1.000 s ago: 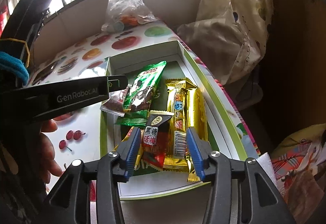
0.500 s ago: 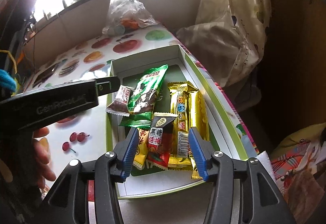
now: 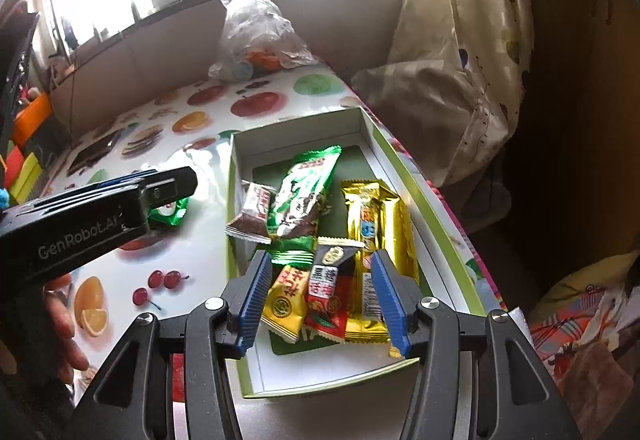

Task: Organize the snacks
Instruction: 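Move both tools back toward the green MILO pack and yellow packet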

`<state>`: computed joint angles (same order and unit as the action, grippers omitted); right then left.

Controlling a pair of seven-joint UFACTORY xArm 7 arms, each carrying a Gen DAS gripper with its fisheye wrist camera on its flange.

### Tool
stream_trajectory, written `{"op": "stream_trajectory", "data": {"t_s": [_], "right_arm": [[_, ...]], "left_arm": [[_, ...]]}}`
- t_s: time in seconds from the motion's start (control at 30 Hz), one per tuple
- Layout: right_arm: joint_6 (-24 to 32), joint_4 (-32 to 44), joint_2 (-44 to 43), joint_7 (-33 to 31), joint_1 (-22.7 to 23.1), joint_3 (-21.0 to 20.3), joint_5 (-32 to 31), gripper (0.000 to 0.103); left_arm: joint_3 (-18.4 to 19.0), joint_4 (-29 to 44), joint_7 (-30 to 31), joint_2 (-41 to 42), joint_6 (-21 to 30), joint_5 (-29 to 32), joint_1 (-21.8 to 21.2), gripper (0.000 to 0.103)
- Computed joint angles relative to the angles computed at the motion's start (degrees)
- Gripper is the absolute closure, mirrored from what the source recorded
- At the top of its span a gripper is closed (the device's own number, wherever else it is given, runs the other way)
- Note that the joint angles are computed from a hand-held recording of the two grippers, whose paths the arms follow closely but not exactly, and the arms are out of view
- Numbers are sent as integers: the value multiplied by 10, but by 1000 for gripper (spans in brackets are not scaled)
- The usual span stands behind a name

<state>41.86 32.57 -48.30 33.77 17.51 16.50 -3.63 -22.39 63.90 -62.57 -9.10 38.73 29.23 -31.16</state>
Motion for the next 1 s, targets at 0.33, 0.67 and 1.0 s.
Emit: {"op": "stream_trajectory", "data": {"t_s": [0.33,0.67,1.0], "right_arm": [[-25,30,42,-1,6,14,-9,51],[-50,65,97,-5,19,25,-22,51],[-104,94,164,-51,54,-4,9,51]], "left_arm": [[-1,-56,2,-67,-1,-29,24,66],[-5,-126,14,-142,-12,-70,62,66],[0,-199,30,-236,19,-110,110,66]]}}
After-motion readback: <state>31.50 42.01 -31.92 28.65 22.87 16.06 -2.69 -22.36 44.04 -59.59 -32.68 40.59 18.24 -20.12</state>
